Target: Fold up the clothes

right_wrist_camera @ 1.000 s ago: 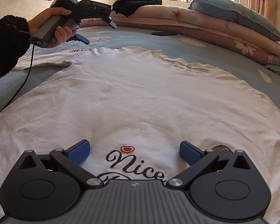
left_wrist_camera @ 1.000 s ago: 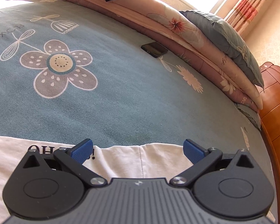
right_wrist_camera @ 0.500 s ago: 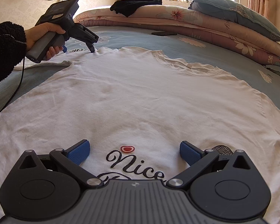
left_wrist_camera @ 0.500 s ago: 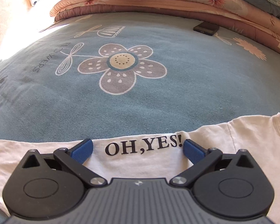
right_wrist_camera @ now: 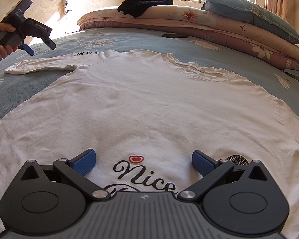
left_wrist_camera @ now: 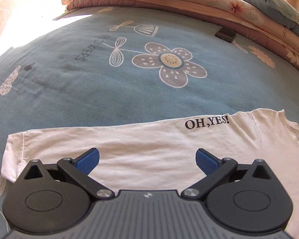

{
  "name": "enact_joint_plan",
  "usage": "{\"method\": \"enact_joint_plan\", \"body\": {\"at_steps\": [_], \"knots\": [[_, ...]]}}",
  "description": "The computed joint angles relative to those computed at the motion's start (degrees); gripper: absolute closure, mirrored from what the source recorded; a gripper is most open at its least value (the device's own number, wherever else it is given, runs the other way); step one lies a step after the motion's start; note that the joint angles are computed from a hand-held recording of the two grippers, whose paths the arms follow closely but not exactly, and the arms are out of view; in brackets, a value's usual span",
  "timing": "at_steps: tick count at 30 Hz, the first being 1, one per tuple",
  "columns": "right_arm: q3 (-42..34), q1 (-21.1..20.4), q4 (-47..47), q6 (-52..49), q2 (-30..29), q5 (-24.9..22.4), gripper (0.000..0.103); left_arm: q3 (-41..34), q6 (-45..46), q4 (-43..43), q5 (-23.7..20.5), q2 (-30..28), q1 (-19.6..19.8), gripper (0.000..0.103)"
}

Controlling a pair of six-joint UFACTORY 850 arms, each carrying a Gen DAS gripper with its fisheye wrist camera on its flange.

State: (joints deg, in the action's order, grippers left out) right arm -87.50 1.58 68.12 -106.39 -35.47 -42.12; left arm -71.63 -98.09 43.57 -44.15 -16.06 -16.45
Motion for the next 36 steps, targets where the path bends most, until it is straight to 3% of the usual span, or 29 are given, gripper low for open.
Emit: {"method": "enact_joint_plan", "body": {"at_steps": [4, 6, 10, 13, 15, 22, 25, 28, 33, 36], "knots": [[0.0, 0.0, 0.0, 0.0, 0.0, 0.0, 0.0, 9.4, -11.5, 1.8, 4.2, 4.7, 1.0, 0.001], [-0.1, 0.0, -0.1, 0.1, -0.1, -0.1, 0.0, 14.9, -20.7, 7.7, 7.3, 8.7, 0.3, 0.001], [-0.3, -0.1, -0.3, 0.3, -0.2, -0.2, 0.0, 17.8, -25.3, 6.4, 4.2, 12.9, -0.1, 0.001], [-0.4, -0.1, -0.3, 0.3, -0.2, -0.3, 0.0, 19.2, -31.9, 12.0, 7.1, 15.1, 1.2, 0.001], [-0.4, -0.2, -0.3, 0.3, -0.2, -0.3, 0.0, 19.0, -37.1, 17.5, 10.6, 14.5, 2.5, 0.001], [-0.4, -0.2, -0.3, 0.3, -0.2, -0.4, 0.0, 13.2, -42.6, 27.5, 20.9, 5.4, 6.1, 0.001], [-0.5, -0.2, -0.3, 0.3, -0.3, -0.4, 0.0, 11.2, -43.2, 30.0, 17.9, 2.6, 6.5, 0.001], [-0.5, -0.2, -0.2, 0.3, -0.3, -0.4, 0.0, 9.9, -40.6, 26.3, 15.0, 2.3, 7.3, 0.001], [-0.4, -0.1, -0.1, 0.1, -0.2, -0.3, 0.0, 14.1, -41.9, 26.8, 11.9, 7.3, 5.9, 0.001], [-0.4, -0.1, -0.1, 0.1, -0.2, -0.3, 0.0, 17.2, -36.5, 23.4, 7.3, 10.1, 3.7, 0.001]]}}
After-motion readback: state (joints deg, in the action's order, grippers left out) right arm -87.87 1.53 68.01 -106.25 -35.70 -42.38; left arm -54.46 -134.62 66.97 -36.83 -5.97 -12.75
